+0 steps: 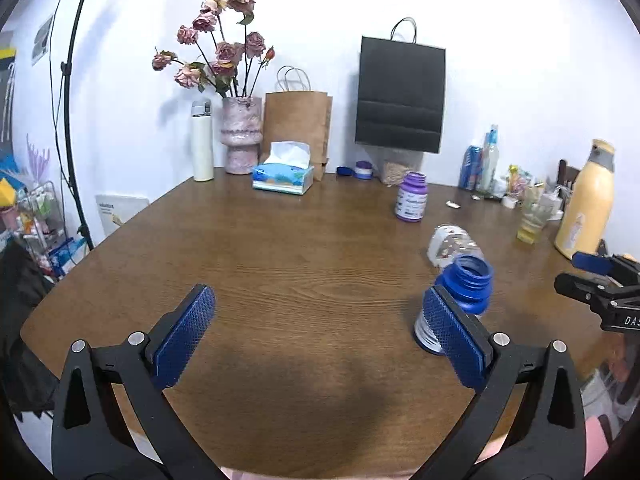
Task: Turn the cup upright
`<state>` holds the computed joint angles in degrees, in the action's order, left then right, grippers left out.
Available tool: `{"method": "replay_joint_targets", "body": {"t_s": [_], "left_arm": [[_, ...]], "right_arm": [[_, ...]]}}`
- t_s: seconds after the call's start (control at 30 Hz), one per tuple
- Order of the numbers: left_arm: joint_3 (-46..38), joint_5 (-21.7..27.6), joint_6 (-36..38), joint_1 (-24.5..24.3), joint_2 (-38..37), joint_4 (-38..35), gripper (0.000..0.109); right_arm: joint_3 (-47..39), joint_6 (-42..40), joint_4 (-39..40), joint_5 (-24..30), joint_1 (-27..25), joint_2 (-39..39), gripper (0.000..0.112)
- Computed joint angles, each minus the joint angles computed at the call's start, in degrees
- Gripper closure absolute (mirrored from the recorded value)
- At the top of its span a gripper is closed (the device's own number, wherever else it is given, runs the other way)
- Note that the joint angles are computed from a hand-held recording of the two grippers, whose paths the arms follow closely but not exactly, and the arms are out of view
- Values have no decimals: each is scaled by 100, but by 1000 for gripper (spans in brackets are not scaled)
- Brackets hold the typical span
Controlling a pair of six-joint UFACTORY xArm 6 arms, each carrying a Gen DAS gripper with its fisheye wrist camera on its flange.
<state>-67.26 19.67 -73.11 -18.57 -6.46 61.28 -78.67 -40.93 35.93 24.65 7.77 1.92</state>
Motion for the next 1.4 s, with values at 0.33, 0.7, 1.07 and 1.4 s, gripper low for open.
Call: {"method": "replay_joint_targets", "body": {"t_s": [0.33, 0.7, 1.07, 1.4], "left_arm": [[-19, 138, -256, -88, -67, 454, 6], [898, 518, -1564, -454, -1043, 2246, 6], [1594, 618, -1695, -483, -1630, 1982, 6], [2422, 1434, -1751, -1327, -2720, 1912, 6]], "right_arm": [[243, -398, 605, -64, 71, -186, 24], [1534, -1016, 931, -446, 322, -1288, 24], [2336, -1572, 1484, -1010, 924, -1893, 24], [3932, -66, 879, -1823, 1134, -3435, 24]]}}
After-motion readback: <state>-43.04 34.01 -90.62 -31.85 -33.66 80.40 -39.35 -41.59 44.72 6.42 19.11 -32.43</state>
